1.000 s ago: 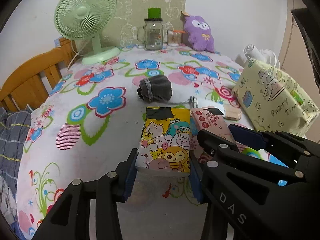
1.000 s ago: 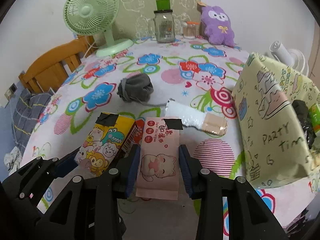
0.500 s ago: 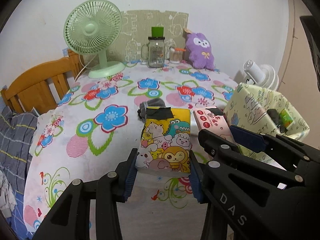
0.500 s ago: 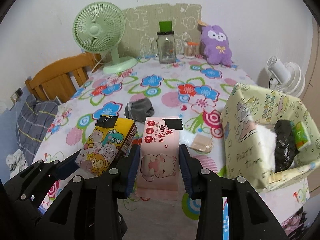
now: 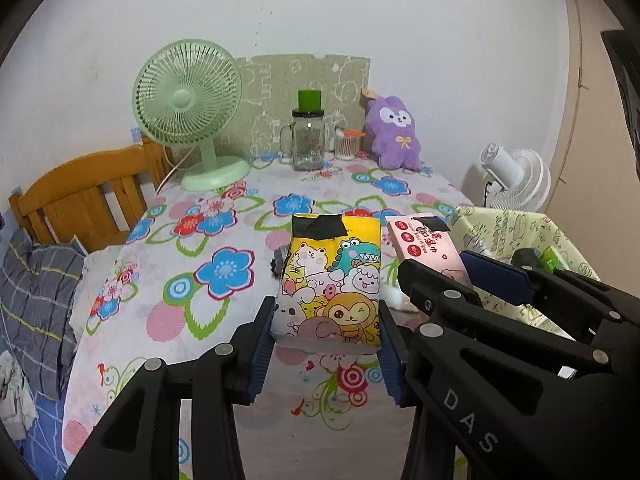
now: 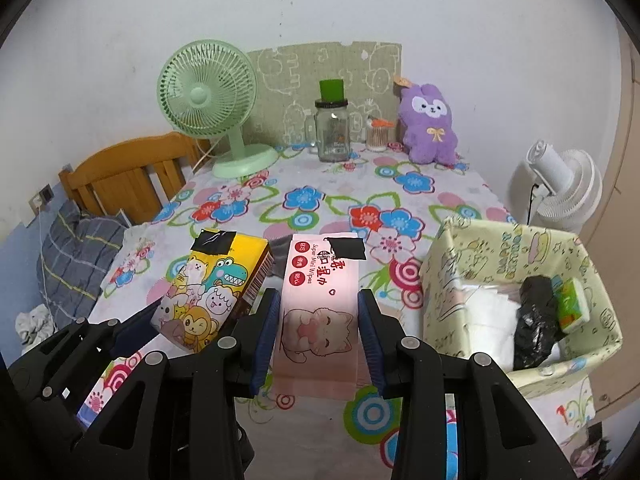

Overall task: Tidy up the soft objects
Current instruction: 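Lift and carry both tissue packs over the gift box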

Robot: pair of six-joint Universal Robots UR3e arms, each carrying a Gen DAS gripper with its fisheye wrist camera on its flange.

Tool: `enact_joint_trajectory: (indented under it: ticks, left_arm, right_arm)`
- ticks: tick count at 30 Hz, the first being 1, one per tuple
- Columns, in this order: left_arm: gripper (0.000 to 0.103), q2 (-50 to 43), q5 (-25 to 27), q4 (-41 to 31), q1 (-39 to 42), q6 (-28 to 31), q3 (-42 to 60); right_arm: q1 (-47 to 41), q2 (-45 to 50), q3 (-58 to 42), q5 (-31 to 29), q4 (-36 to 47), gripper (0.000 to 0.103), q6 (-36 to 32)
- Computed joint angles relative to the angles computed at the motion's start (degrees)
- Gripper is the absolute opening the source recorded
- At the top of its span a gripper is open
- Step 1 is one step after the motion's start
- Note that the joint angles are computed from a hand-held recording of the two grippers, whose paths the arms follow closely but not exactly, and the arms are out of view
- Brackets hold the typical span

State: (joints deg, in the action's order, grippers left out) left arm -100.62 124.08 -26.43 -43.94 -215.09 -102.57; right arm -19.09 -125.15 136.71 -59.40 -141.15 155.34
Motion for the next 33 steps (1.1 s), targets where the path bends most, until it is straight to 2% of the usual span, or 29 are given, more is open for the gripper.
enact_joint_trajectory:
  ticks: [10,33]
  left_arm:
    - [0.048,-2.7,1.8,-1.9,-1.5,1.3,6.2]
    - [0.048,-12.8,3.7,-7.3,-3.9,2.8,23.5]
  right_arm:
    - [-6.1,-3.9,-2.6,4.3,6.9,0.042,-4.1]
    - [-19.4,-4.9,-8.5,12.8,18.3,0.042,-14.1]
